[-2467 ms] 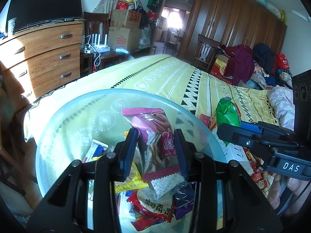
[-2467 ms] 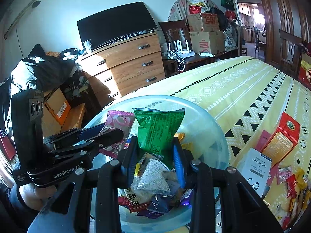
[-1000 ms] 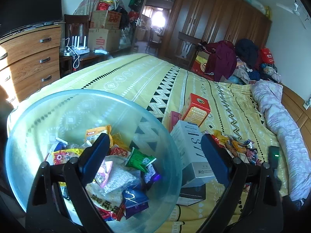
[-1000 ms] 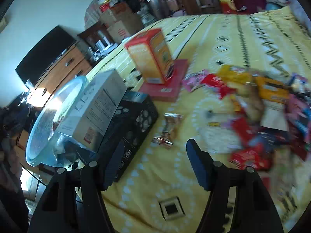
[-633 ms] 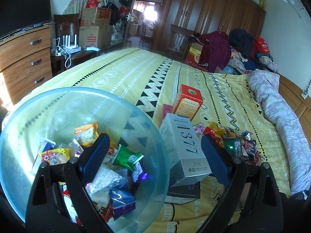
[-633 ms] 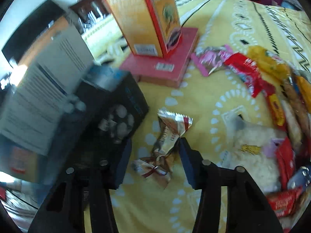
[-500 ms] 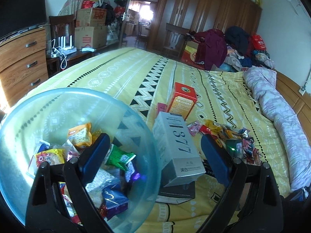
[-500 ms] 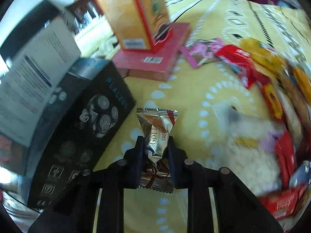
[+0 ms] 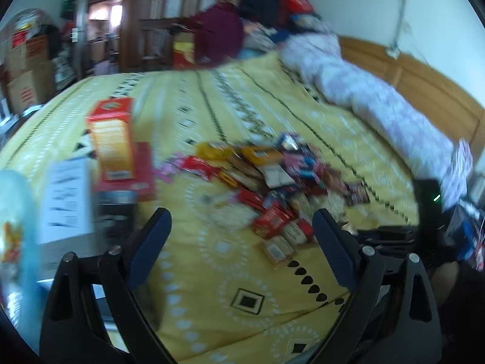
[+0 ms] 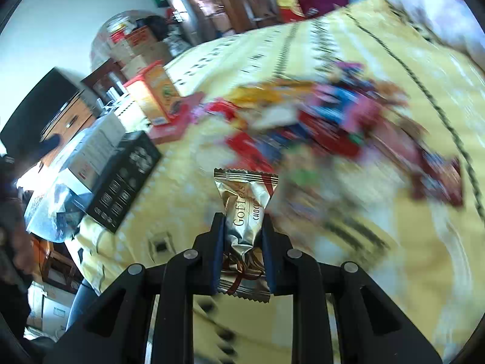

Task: Organize snacks
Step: 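Grasp the gold-wrapped candy with the right tool while the left tool grasps the beige bar packet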

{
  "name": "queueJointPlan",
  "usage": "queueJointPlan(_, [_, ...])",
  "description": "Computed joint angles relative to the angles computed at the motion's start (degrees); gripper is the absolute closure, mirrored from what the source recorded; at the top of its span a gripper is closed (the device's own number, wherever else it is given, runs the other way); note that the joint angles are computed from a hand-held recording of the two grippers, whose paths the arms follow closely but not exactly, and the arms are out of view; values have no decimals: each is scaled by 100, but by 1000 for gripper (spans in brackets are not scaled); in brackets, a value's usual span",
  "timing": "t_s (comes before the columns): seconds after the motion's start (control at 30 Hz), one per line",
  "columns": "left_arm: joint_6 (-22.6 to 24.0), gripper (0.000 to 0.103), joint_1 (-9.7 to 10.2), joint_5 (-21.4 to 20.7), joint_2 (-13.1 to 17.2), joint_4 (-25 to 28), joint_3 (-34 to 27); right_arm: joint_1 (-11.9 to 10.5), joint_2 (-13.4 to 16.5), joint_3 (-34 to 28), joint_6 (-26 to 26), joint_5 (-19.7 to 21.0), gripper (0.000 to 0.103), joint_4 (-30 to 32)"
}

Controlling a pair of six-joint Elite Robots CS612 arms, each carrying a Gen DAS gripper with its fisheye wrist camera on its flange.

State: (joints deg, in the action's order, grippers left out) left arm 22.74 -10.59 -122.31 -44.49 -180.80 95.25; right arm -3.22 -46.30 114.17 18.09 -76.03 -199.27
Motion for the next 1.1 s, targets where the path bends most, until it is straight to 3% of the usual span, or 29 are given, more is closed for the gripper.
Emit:
queueJointPlan(0.07, [610, 20, -147, 15, 152, 817, -156, -94, -10, 206, 155, 33, 77, -155])
queueJointPlan(0.13, [1040, 21, -243, 48, 268, 1869, -379, -187, 29, 301, 289, 143, 77, -227])
queueJointPlan(0.17, [1015, 23, -306, 184, 346, 2295, -505, -223, 50, 329, 328, 196, 77, -258])
queueJointPlan(0.23, [789, 22, -366, 233, 447, 2639, -631, -264, 84, 350, 334, 294, 77, -316])
queueJointPlan(0.37, [442, 22, -503, 311, 561, 2513, -651, -331, 155, 353, 364, 412, 77, -439])
queueJointPlan(0.47, [415, 23, -618, 802, 668, 2115, -625, -368, 217, 346, 419, 496, 77, -514])
queueJointPlan(0.63, [94, 22, -494, 1093, 632, 1726, -553, -366, 263, 400, 483, 596, 77, -696])
queueJointPlan(0.73, [40, 22, -421, 1005, 614, 1683, -537, -359, 319, 388, 478, 636, 77, -697])
queueJointPlan(0.9, [386, 22, -439, 629, 619, 1494, -472, -342, 397, 340, 549, 669, 75, -681])
queueJointPlan(1.1, [462, 26, -503, 772, 766, 1453, -612, -370, 402, 352, 556, 637, 75, -691])
